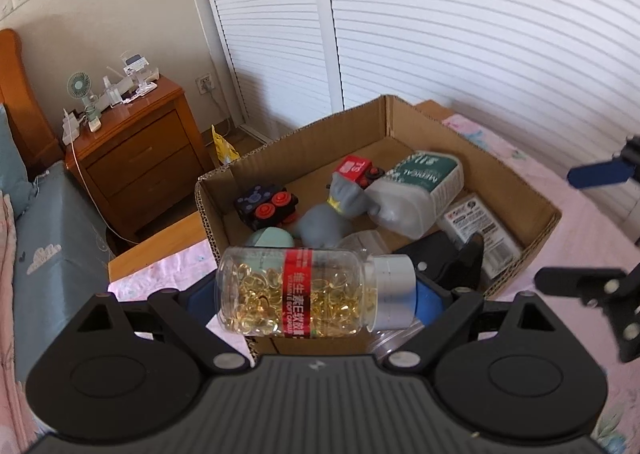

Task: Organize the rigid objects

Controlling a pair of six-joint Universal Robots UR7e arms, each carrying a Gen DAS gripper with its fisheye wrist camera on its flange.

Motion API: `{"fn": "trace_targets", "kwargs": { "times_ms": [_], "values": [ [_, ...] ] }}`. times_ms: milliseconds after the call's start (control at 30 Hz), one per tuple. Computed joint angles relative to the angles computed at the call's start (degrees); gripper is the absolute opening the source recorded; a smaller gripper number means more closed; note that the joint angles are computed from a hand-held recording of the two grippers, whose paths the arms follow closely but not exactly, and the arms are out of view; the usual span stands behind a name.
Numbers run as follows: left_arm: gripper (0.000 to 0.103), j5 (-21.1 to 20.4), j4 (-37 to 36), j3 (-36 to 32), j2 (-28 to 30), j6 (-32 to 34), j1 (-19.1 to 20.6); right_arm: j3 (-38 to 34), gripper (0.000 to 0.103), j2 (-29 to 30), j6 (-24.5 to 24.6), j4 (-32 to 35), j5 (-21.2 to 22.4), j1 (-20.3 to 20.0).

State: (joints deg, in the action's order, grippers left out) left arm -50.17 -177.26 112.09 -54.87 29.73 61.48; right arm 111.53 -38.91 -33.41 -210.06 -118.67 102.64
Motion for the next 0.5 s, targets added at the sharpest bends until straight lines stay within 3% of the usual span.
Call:
{"fn": "trace_targets", "kwargs": {
  "times_ms": [200, 500],
  "values": [
    [0.095, -0.1, -4.7, 0.3, 0.9, 3.3, 0.1, 0.5, 0.103, -0.3, 0.9, 0.1, 0.4, 0.0],
    [0.096, -0.3, -4.2, 1.8, -1.2, -2.0, -0.5, 1.4, 0.103, -0.8, 1.7, 0.2, 0.5, 0.6]
  ]
}}
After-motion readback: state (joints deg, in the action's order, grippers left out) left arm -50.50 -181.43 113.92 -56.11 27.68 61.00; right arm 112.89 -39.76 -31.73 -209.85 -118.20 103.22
